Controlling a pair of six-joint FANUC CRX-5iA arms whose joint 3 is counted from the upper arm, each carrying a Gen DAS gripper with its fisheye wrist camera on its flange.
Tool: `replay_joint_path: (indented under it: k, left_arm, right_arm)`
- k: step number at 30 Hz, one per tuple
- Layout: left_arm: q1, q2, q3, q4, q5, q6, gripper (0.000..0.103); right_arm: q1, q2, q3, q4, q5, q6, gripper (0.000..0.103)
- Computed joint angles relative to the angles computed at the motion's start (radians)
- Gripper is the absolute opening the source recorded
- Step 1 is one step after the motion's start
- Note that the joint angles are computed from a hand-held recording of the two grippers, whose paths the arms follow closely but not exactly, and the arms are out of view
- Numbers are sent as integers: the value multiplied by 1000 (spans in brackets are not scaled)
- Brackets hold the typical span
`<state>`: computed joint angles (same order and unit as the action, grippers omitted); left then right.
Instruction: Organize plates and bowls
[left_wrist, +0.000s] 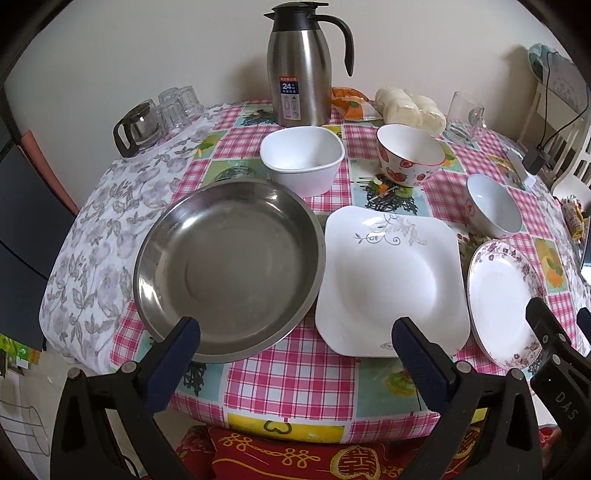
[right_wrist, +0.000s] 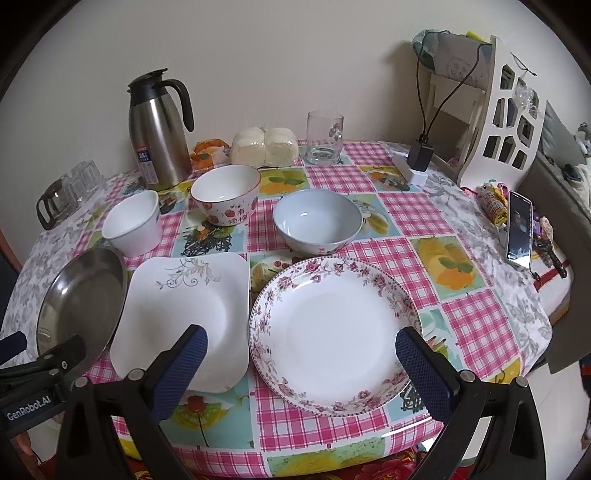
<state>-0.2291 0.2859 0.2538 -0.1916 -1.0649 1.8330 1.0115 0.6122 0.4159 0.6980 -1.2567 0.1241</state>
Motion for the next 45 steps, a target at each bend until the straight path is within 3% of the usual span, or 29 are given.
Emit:
replay_joint_path:
  k: [31,45]
  left_arm:
    - [24,3,-11,29,-2,-2,103]
    - [93,-12,-48,94,15,7,103]
  right_arm:
    - [-3,27,40,-23,-14,27,103]
    - [2,89,128,-43,-46,90,103]
